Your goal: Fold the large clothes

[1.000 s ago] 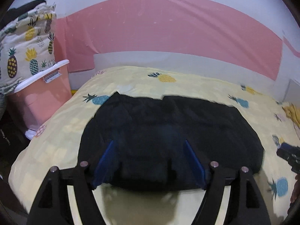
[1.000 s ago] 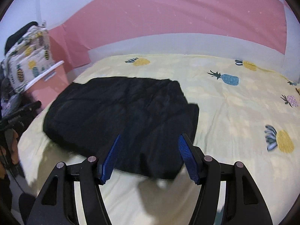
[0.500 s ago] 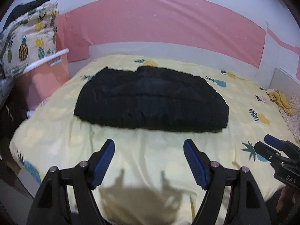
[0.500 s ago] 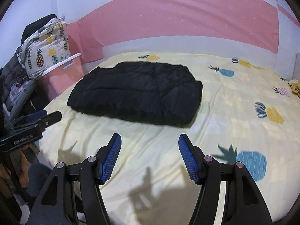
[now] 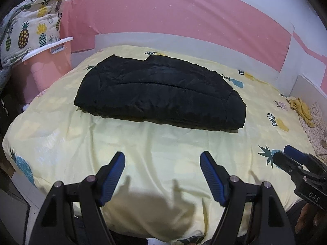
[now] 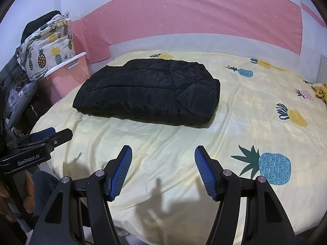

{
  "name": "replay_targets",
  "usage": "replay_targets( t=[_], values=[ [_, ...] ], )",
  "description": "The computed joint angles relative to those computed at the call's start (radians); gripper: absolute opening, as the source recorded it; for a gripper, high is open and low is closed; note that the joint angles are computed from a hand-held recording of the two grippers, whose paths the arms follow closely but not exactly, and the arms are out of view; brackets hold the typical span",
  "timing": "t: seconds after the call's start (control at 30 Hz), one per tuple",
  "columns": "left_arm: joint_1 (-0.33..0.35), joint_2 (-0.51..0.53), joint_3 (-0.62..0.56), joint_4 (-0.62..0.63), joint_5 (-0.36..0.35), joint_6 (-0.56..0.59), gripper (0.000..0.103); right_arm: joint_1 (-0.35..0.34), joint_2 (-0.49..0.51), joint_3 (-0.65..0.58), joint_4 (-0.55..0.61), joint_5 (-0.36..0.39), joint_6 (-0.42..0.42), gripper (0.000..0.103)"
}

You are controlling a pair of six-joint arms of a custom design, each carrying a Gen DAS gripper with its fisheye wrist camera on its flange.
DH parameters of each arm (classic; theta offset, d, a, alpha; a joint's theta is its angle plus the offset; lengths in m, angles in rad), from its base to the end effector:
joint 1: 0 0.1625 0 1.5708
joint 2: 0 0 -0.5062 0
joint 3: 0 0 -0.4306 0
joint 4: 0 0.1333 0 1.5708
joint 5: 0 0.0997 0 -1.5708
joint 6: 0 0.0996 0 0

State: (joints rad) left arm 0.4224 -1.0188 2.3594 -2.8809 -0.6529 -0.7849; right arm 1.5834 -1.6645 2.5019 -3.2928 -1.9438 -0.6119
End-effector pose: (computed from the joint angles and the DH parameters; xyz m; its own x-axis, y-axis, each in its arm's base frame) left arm -0.3339 -0.3829 0.1108 -0.8049 0.1094 -0.5832 0.4846 0.6885 -0.5396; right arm 0.1017 -0.3746 0.3650 -0.7605 -0.1428 0.6334 -0.5435 0.6738 -0.5007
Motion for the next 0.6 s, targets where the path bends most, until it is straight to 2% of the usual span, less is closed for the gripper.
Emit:
replay_targets(
  t=[0.6],
  values=[
    [0.005,-0.013,0.002,0.034,-0.002,-0.04,0.077,0.007,0.014,-0.003,0.021,-0.013,-0.006,0.064]
  ],
)
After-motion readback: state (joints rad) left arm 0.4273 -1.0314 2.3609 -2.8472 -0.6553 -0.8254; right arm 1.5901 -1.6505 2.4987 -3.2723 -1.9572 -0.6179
